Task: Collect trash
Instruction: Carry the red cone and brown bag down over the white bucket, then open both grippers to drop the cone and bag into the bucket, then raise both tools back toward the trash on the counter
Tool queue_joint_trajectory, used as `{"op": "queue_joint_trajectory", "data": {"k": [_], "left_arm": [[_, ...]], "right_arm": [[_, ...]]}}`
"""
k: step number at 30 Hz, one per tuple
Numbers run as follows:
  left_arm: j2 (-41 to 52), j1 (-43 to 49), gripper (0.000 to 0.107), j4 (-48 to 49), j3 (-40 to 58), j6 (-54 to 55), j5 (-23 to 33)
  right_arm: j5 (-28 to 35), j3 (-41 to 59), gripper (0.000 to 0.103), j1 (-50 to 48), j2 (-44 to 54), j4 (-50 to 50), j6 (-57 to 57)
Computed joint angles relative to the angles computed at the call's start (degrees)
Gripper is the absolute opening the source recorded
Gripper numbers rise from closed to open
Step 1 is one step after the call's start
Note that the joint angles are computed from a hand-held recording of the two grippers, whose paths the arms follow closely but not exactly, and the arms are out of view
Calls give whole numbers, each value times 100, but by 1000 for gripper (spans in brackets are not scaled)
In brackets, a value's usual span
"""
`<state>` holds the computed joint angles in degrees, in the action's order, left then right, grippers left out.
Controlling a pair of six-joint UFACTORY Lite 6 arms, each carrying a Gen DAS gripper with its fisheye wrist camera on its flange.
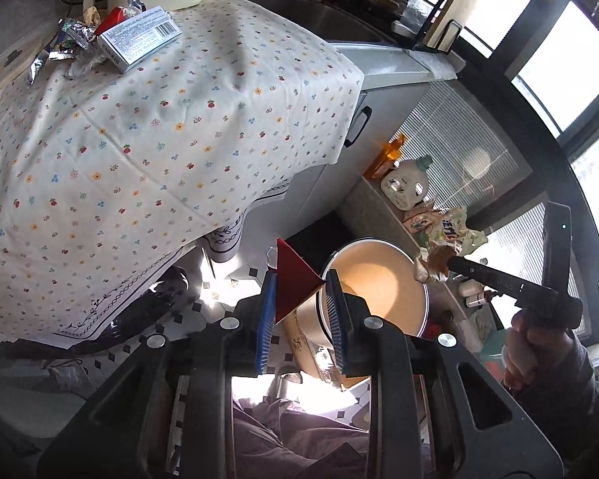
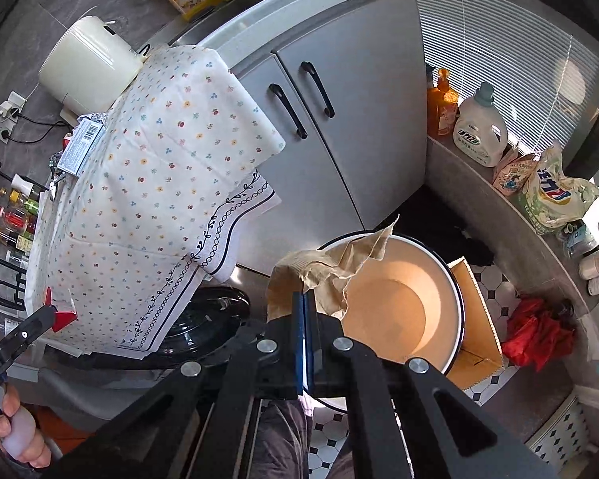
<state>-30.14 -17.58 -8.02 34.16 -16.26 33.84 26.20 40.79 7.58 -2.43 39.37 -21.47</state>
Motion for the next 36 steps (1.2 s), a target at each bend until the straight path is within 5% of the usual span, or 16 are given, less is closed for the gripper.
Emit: {"op": "queue_joint_trajectory", "data": {"k": [6, 9, 17, 26, 28, 30, 36], "left_arm": [[530, -514, 25, 112, 264, -202, -196], [824, -725, 25, 24, 420, -177, -343], [2007, -1372, 25, -793, 951, 502, -920], [3423, -1992, 25, -2621, 1832, 2174, -1345], [3609, -2093, 38, -2908, 2015, 2491, -1343], [3566, -2148, 74, -2952, 2036, 2493, -1489], [3076, -1865, 84, -2741, 1763, 2266, -1497]], "right_arm": [[119, -242, 9, -454, 179, 285, -398], [129, -462, 51, -643, -105, 248, -289], [622, -938, 47, -1349, -1275, -552, 250], [1862, -1173, 51, -2641, -2902, -1254, 413], [2099, -1137, 53, -2877, -3154, -1324, 403], [2271, -1088, 55, -3098, -3313, -1360, 345], [2276, -1037, 61, -2988, -3366, -1382, 402]]}}
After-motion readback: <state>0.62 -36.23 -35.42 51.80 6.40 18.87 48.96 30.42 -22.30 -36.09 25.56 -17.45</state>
